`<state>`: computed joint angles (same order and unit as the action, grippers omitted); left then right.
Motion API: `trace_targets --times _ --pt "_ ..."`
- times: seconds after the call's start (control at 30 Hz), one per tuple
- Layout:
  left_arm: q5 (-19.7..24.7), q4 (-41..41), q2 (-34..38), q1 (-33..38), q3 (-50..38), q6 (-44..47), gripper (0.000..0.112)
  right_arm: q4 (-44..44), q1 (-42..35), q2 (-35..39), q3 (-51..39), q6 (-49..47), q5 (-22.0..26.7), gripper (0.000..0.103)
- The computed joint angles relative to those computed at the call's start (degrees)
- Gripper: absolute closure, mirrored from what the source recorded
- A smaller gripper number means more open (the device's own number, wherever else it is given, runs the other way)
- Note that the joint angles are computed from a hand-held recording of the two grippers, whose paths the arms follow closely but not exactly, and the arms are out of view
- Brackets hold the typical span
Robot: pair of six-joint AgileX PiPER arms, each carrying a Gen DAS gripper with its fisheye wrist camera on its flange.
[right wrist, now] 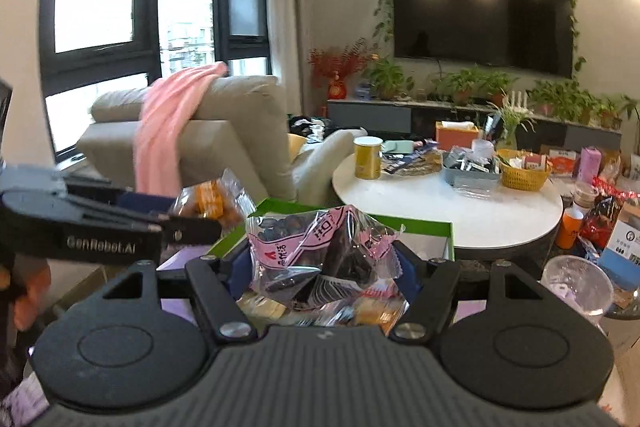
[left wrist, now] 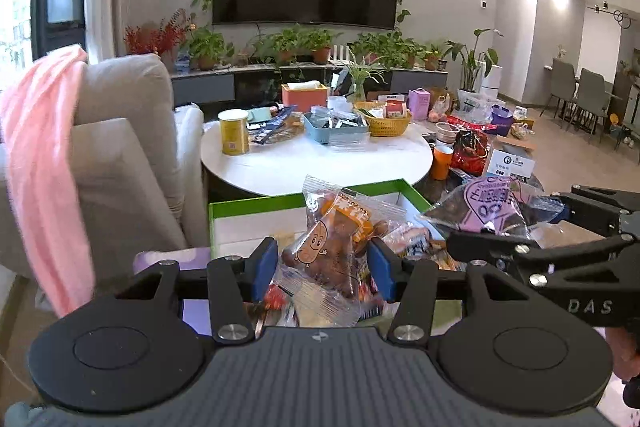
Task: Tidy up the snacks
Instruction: 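Lower both pastry packs into the green box and open both tools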
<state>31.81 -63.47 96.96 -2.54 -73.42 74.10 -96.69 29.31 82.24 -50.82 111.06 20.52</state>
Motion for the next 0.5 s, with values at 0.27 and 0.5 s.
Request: trace_targets --times 0.27,0.5 --pt "-2.9 14.4 16.9 -4.2 -16.9 -15.7 0.060 5.4 -9.4 13.8 -10.4 -3.4 -8.5 0.026" --pt "-8.2 10.4 18.1 -3.9 -13.6 -8.1 0.052 1.7 -8.5 16.3 -9.8 0.1 -5.6 0.024"
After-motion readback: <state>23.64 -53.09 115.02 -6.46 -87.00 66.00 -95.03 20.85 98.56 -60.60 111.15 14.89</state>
